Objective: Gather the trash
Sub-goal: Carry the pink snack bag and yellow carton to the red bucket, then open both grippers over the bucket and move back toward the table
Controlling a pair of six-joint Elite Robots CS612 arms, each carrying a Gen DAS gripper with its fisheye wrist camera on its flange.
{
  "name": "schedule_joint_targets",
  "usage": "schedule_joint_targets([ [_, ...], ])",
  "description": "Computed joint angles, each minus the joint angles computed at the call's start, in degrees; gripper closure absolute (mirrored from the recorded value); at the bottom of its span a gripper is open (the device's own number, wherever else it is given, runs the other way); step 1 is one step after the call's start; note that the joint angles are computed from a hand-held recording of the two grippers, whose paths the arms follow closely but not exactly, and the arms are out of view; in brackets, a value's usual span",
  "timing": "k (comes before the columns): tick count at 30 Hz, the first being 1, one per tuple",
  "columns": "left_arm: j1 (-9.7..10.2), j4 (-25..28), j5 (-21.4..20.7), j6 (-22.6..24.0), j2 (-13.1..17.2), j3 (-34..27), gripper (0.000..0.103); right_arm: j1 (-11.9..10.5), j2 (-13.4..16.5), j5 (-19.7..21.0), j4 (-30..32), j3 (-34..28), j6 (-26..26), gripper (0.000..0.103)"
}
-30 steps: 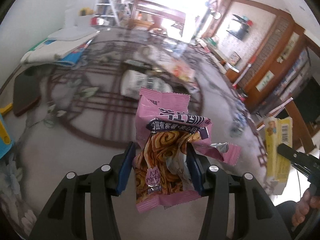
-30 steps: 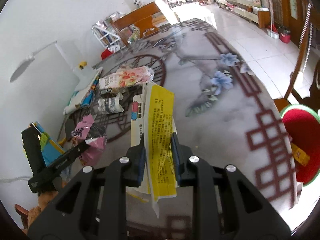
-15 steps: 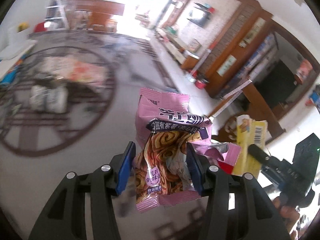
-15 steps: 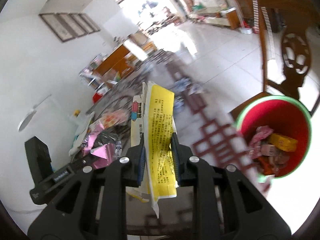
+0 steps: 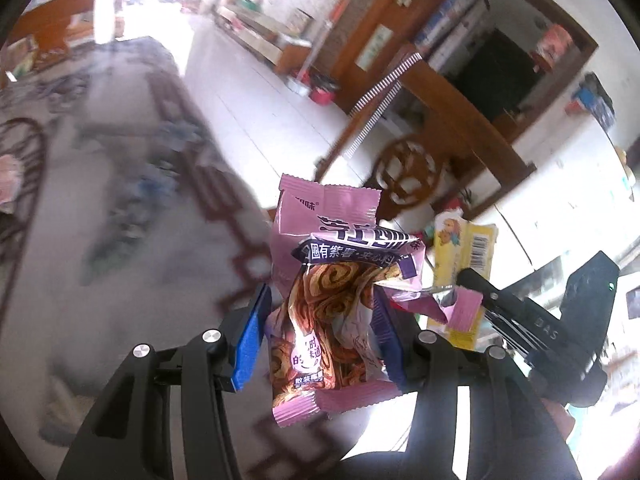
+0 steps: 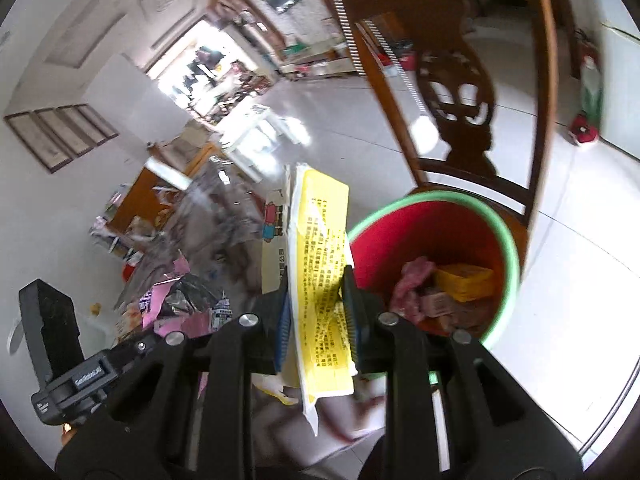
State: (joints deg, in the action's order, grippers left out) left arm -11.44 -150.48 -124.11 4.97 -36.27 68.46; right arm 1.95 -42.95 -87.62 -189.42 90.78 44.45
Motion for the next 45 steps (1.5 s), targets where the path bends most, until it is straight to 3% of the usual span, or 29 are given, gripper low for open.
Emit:
schedule_joint_targets([
  [7,-2.24,6.7,-1.7,4.8,1.6,-2.9,0.055,-1.2,0.5,-1.8,-0.3,1.1,2.6,0.079],
  [8,-2.48,7.1,-2.0,5.2,1.8,-3.4,0.053,-1.3,0.6,-2.2,-0.6,1.1,3.0,0.079],
  [9,-2.65,6.7,-2.0,5.1,1.8,-3.4,0.044,-1.4,0.7,-2.5,-1.0,1.2,3.4,0.078],
  [11,-2.96,2.3,-0.7,3.6,1.6,-2.5,0.032,-1.6,0.7,-3.4,-1.5,1.3,4.2,0.068],
  [12,-2.98,0.8,-0.3,3.4,1.6,-2.3,0.029,-1.7,0.7,-3.9,-1.8,1.4,4.7,0.055],
  [13,-3.08,-0.6,0.6,3.4,1.4,-1.9,0.029,-1.7,0.7,-4.5,-2.1,1.5,4.9,0.051],
  [17,-3.04,-4.6,3.0,3.6,0.5,-0.4,0.028,-1.4,0.1,-6.0,-1.8,1.9,4.2,0.05],
  [24,-1.0,-10.6,3.7,-0.6,-0.9,2.1,0.023,-0.3,-0.4,-1.6,-3.6,0.6,4.3,0.047],
  [29,2.14,-17.3,12.6,-7.8,-1.6,5.3,0.019,2.4,0.7,3.4,-3.8,-4.6,-0.7,0.034],
  [33,4.9,-15.4,23.0,-11.8,-0.6,4.1,0.019,5.1,4.2,11.0,-2.5,-11.6,-5.3,0.028],
  [35,6.63,-12.9,25.5,-15.0,0.4,2.1,0.019,6.5,6.5,14.1,-2.2,-14.8,-7.3,0.027],
  [39,10.03,-8.6,26.5,-25.8,2.9,-2.5,0.019,8.1,8.9,20.0,7.9,-19.7,-14.3,0.027],
  [42,12.16,-6.1,24.7,-36.4,5.6,-6.6,0.019,8.7,8.9,18.4,10.6,-20.5,-18.0,0.026],
  [45,12.69,-2.0,23.7,-41.5,8.4,-11.3,0.019,8.4,9.3,19.8,9.9,-20.7,-16.4,0.026],
])
